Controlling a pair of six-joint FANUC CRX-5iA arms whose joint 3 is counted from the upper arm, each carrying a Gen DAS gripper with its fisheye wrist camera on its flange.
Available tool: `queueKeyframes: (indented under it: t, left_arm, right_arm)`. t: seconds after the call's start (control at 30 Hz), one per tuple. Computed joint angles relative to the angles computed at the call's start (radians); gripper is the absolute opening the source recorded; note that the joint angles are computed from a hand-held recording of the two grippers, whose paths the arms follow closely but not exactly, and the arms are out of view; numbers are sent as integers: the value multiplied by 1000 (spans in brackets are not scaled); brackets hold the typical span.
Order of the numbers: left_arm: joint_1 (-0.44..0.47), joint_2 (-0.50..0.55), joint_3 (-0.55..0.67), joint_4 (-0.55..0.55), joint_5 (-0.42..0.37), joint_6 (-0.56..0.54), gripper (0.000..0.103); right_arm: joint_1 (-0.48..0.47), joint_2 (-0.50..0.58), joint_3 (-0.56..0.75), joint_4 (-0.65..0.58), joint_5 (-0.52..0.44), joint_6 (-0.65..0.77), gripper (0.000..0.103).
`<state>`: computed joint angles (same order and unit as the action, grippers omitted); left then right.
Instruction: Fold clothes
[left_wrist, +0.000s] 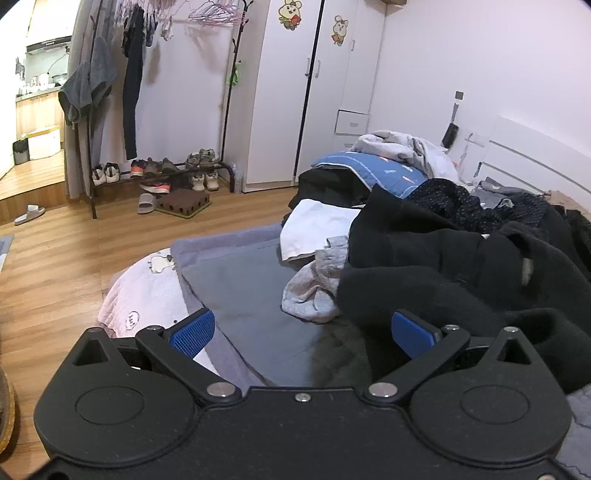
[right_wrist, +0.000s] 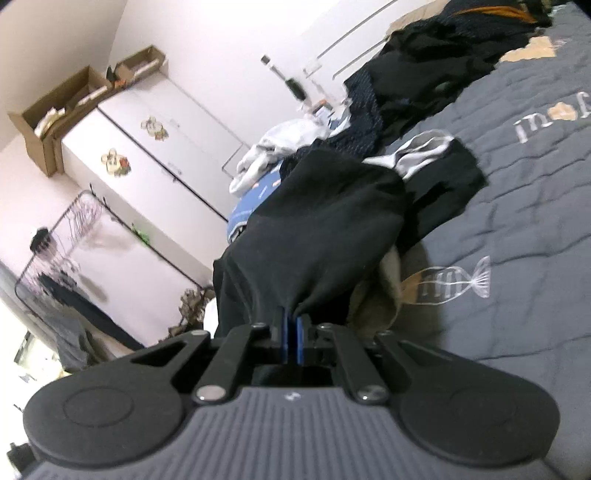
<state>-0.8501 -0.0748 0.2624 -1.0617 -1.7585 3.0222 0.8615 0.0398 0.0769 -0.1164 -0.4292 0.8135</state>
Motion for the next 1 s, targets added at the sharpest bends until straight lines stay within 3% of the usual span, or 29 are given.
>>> queueKeyframes:
  t: [0.23,0.37,0.43,0.57,0.67,0.8,0.9,0.97,1.0]
  left_arm:
    - [-16,-7,-9,-16,36,6,103]
    - [-25,-14,-18,-18,65,14,103]
    - [-33,-15,-21,-24,77,17,103]
    - [-28,-3,-14,-5,105,-16,103]
    - [-25,8,-9,14,135,-49,103]
    - [-40,32,7,9,157,-88,103]
    - [-49,57,27,16,180,-120,103]
    - [-55,72,38,23,196,-138,103]
    - [-59,79,43,23,203,-147,103]
  right_arm:
    - [-41,-166,-176,81,68,-130,4]
    - [-68,-261,-281,233,103,-292,4]
    - [-85,-284,-304,306,66,-322,4]
    - [-122,-255,-279,375,-116,-300,8]
    - [-126,-254,-347,564,-164,-409,8]
    - [-135,-280,-381,582,-211,-407,10]
    - [-96,-303,-427,675,-207,-402,19]
    - [-55,-320,-477,758,-182,-435,38]
    - [-35,-328,-502,799,-170,-454,41]
